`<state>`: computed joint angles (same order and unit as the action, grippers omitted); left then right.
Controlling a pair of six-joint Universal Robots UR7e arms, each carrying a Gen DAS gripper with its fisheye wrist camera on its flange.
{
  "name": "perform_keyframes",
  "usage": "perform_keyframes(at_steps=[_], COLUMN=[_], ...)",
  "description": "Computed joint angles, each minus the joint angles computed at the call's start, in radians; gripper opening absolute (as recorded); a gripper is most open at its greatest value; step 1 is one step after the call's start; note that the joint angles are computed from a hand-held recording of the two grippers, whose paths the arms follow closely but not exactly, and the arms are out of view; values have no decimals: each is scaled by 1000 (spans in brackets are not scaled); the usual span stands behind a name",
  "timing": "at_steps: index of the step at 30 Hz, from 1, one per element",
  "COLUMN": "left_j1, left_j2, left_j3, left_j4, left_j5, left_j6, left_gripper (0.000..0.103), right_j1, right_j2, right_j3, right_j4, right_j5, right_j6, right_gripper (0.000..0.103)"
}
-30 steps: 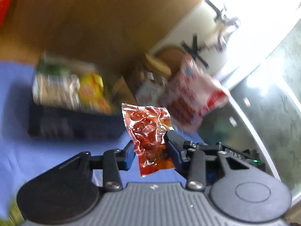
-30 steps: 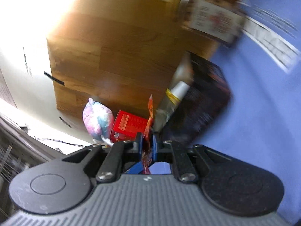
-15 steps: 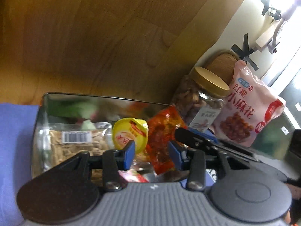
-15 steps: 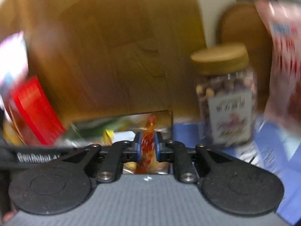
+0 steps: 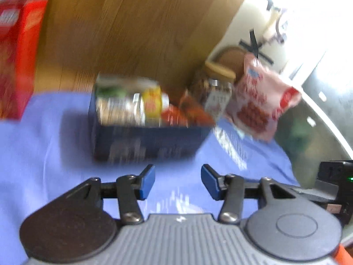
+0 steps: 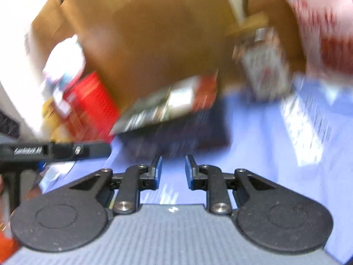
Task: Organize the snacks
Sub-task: 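Grasp the yellow peanut bag with the left tool, then carry the yellow peanut bag into the tin box and open the left tool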
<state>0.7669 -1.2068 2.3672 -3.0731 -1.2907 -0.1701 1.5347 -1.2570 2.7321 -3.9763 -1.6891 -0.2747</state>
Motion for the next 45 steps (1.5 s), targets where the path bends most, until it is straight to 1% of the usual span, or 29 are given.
perform_keyframes(at_steps=[2, 3, 5, 8, 9, 10, 11, 12, 13, 14, 15, 17, 21, 24, 30, 34, 36, 37, 38, 39, 40, 41, 42, 44, 45], left_j1=[11, 17, 29, 48, 50, 42, 38, 39, 33, 21, 16, 7, 12, 14, 24, 49, 61, 65, 69, 70, 63, 55, 53, 50, 46], left_j2=[-27, -31, -30, -15, -9, 4, 15, 23, 31, 36, 35, 24, 8, 8, 46, 115, 160, 190, 215, 234, 248, 252, 244, 210, 184], left_j3=[29, 38, 55, 67, 70, 79, 81, 85, 93, 92, 92, 95, 69, 37, -49, -147, -194, -219, -242, -260, -271, -270, -252, -196, -165], left_j4=[36, 49, 53, 45, 48, 28, 22, 13, -11, -9, -4, -14, -39, -54, -79, -102, -124, -136, -135, -124, -104, -93, -114, -172, -180], left_j5=[-19, -31, -51, -82, -83, -65, -57, -60, -56, -45, -42, -35, -65, -69, -55, -50, -41, -26, -13, 11, 58, 94, 101, 73, 63], left_j6=[-24, -37, -60, -79, -84, -91, -96, -101, -104, -111, -111, -105, -79, -61, -23, 6, 15, 20, 34, 46, 46, 43, 50, 64, 57], left_gripper=[49, 49, 49, 49, 49, 50, 50, 50, 49, 44, 42, 40, 40, 40, 40, 40, 43, 52, 57, 57, 57, 57, 57, 57, 57], right_j1=[-25, -32, -38, -54, -51, -46, -50, -43, -30, -8, 29, 66, 60, 71, 124, 151, 156, 150, 144, 142, 147, 151, 144, 106, 83], right_j2=[22, 40, 77, 140, 149, 162, 147, 158, 189, 226, 242, 269, 254, 234, 179, 148, 163, 173, 182, 193, 214, 228, 223, 171, 132], right_j3=[44, 62, 89, 105, 105, 101, 102, 98, 93, 87, 73, 59, 53, 30, -64, -165, -224, -251, -279, -304, -327, -336, -324, -253, -199], right_j4=[-2, -12, -49, -118, -124, -127, -102, -111, -142, -185, -192, -215, -233, -225, -156, -94, -90, -88, -76, -65, -79, -101, -121, -133, -131], right_j5=[29, 27, 26, 57, 58, 62, 74, 75, 64, 38, -13, -68, -38, -26, -61, -99, -131, -141, -154, -176, -224, -258, -260, -182, -141], right_j6=[0, -1, 10, 15, 17, 20, 15, 15, 15, 9, 0, -18, -17, -19, -64, -127, -174, -194, -209, -226, -244, -254, -249, -196, -162], right_gripper=[27, 27, 27, 27, 27, 28, 30, 30, 32, 28, 26, 13, 12, 12, 12, 12, 14, 17, 21, 24, 28, 28, 28, 28, 28])
